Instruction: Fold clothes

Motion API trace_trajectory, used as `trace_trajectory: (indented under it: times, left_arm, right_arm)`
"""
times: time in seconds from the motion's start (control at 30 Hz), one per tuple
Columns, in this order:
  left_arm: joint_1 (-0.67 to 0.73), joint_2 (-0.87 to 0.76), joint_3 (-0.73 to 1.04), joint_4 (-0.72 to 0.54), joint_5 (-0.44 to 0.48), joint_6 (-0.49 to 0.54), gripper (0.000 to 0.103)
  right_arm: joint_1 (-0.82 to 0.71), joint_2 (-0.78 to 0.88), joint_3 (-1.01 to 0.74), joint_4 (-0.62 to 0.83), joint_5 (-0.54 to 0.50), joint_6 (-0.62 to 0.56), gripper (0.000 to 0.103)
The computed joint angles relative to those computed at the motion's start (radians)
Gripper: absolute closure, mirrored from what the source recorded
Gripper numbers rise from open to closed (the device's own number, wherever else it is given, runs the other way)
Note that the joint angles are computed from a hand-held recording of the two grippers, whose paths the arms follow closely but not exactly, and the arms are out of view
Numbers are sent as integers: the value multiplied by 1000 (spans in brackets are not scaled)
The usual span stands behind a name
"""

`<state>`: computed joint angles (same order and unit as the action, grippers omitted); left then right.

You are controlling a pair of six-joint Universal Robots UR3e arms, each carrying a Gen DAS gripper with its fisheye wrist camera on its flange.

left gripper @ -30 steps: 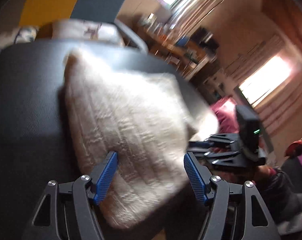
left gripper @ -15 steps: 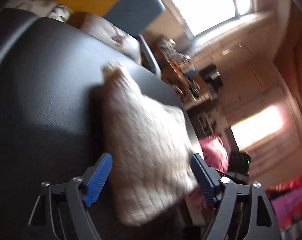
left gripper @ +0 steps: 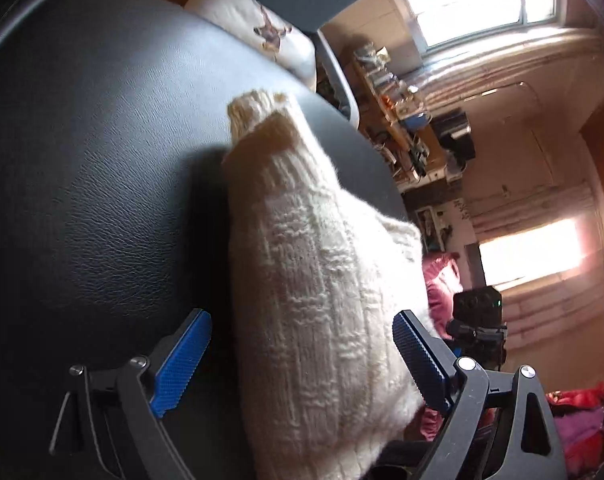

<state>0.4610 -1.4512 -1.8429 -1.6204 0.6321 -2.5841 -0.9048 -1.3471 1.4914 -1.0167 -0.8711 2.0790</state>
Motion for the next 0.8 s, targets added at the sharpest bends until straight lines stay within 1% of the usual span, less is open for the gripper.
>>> trace_trajectory:
  times: [0.03, 0.1, 0.13, 0.2, 0.3, 0.33, 0.37, 0.4, 0.43, 0.47, 0.53, 0.6, 0.67, 0.8]
  left_arm:
    - [-12, -11, 5, 3, 4, -1, 10]
    - [-36, -25, 0, 36, 14, -16, 10]
    - [-45, -29, -4, 52, 15, -21, 9]
    - [-55, -30, -18, 85, 6, -27, 9]
    - [-78, -38, -12, 126, 25, -66, 9]
    - [-86, -40, -8, 139, 33, -81, 9]
    - [-94, -40, -6, 153, 40, -95, 9]
    - [-101, -38, -12, 171, 46, -107, 12]
    - [-104, -34, -19, 181, 50, -113, 17]
    - [-102, -25, -33, 177, 51, -109, 27]
    - [-93, -16, -55, 169, 38, -105, 32]
    - [-79, 6, -89, 177, 24, -104, 40]
    - [-79, 29, -109, 200, 10, -127, 44]
    - [-49, 121, -182, 212, -10, -137, 52]
  right_arm:
    - [17, 19, -10, -7, -8, 22, 7]
    - [37, 31, -13, -14, 7, 16, 10]
    - [46, 28, -10, -31, 12, 22, 13]
    - [45, 8, 3, -31, 14, 20, 14]
    - [42, -33, 33, -15, 2, -31, 17]
    - [50, -47, 60, -48, -1, -21, 29]
    - [46, -50, 80, -57, -1, -5, 52]
    - [42, -52, 100, -65, -2, 11, 55]
    - [35, -74, 129, -77, 3, -4, 57]
    - [28, -97, 158, -89, 8, -19, 59]
    - [15, -136, 205, -103, 17, -45, 61]
    - [3, -169, 244, -107, 25, -65, 62]
    - [1, -210, 274, -120, 31, -76, 63]
    - [3, -277, 312, -117, 40, -109, 65]
